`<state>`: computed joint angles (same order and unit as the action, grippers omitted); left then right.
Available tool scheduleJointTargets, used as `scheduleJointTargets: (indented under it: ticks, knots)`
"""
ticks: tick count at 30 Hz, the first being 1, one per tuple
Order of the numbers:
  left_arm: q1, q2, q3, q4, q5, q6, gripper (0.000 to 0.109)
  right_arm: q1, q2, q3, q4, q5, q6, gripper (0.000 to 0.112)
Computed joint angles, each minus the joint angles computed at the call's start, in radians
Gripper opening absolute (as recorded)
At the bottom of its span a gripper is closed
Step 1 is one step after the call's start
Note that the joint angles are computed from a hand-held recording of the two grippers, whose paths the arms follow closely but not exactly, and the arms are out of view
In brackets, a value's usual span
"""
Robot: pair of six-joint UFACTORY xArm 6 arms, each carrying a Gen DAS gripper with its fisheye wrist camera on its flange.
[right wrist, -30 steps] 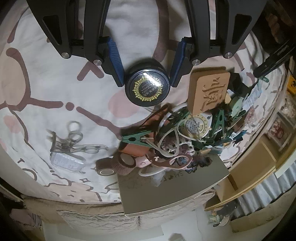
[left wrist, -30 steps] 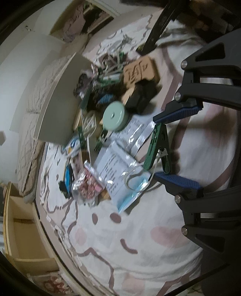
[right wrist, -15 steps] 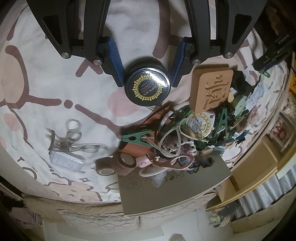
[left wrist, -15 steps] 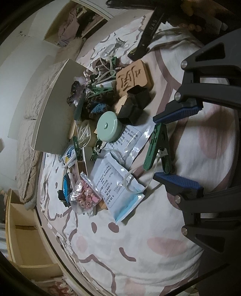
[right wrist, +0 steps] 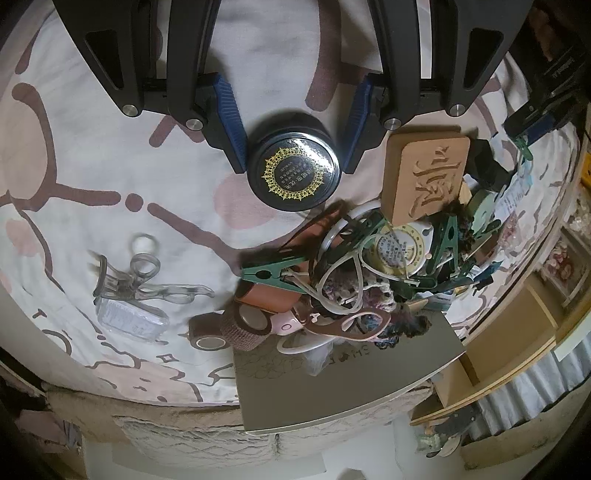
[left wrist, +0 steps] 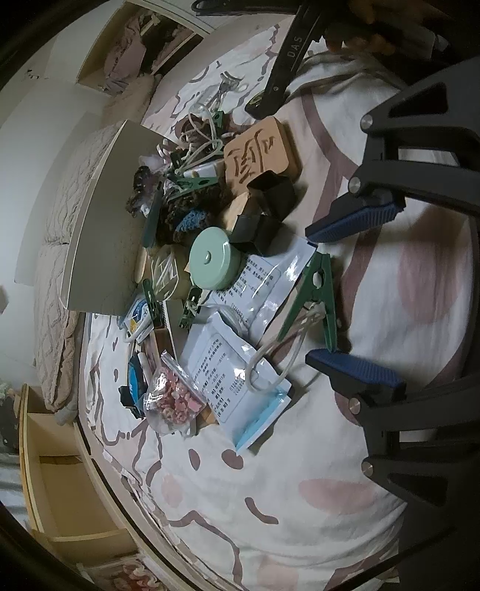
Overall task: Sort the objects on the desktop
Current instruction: 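Carry the black tin and green clothespin with both grippers over the white box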
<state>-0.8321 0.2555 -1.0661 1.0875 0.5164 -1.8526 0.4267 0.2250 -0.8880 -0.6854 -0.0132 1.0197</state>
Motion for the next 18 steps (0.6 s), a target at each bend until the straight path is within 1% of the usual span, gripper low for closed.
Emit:
scheduleJointTargets:
  ticks: [1,3,4,10,13,16,17,18]
  knots:
    - [0.000,0.001,-0.001,0.000,0.001,0.001,0.060,-0.001,0.000,-0.003,-0.022,0.003,0.019,0.051]
    - [-0.001,0.004,-0.005,-0.002,0.010,0.002,0.055,-0.003,0.000,-0.007,-0.055,0.007,0.048,0.051]
    - [-0.002,0.005,-0.007,-0.006,0.015,0.005,0.054,-0.004,-0.001,-0.008,-0.064,0.008,0.057,0.051]
    - [0.000,0.009,-0.010,-0.009,0.020,0.014,0.054,-0.004,-0.004,-0.008,-0.071,0.011,0.064,0.051]
    - [-0.001,0.009,-0.012,-0.011,0.021,0.016,0.054,-0.004,-0.005,-0.005,-0.058,0.009,0.053,0.051]
    - [0.007,0.004,-0.006,-0.023,0.003,0.019,0.053,0.002,-0.019,0.022,0.062,-0.011,-0.035,0.051]
    - [0.010,0.000,-0.002,-0.023,-0.004,0.016,0.053,0.002,-0.024,0.028,0.075,-0.014,-0.042,0.051]
    - [0.011,-0.002,0.000,-0.023,-0.008,0.014,0.053,0.000,-0.029,0.030,0.060,-0.010,-0.028,0.051]
